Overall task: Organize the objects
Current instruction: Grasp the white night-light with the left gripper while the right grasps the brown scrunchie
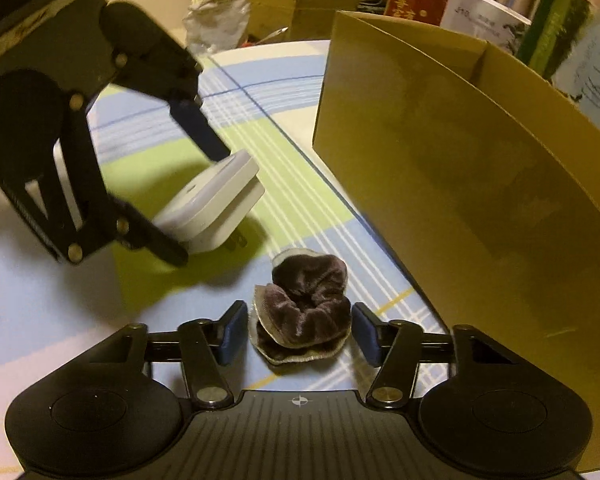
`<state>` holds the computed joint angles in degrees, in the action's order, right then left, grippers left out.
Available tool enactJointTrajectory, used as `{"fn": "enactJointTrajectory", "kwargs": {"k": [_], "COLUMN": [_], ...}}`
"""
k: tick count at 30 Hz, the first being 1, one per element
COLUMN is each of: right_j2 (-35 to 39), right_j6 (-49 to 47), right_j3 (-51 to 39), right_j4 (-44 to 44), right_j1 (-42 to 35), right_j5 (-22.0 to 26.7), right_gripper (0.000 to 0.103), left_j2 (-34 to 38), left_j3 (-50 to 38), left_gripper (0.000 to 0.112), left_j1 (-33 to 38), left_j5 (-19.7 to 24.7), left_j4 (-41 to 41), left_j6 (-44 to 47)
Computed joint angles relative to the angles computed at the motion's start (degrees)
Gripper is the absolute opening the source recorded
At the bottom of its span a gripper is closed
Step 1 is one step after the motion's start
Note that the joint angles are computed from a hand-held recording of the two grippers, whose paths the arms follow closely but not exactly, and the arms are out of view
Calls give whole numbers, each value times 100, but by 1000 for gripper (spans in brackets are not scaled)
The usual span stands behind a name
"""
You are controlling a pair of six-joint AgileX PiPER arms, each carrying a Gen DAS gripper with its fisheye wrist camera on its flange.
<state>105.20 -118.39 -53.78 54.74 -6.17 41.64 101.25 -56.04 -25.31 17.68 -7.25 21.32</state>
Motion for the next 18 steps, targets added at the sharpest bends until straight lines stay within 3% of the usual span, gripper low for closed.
{"fn": "enactJointTrajectory", "kwargs": {"k": [6,13,18], "right_j2": [-11,-236,-742], "right_j6": [916,2159,2725], "right_j3": [-95,117,633], "right_j4": [-126,112,118], "right_j1": [-51,-276,-414], "right_j5": [108,-16,-233], "right_gripper": [31,23,22], "left_j2": [42,24,-56], "left_j3": [30,18,105], "left_gripper": [65,64,64], "left_j1": [74,36,-197], "left_j5": [-11,21,-70], "left_j4": [-567,-643,80], "left_j6": [487,288,-1098]}}
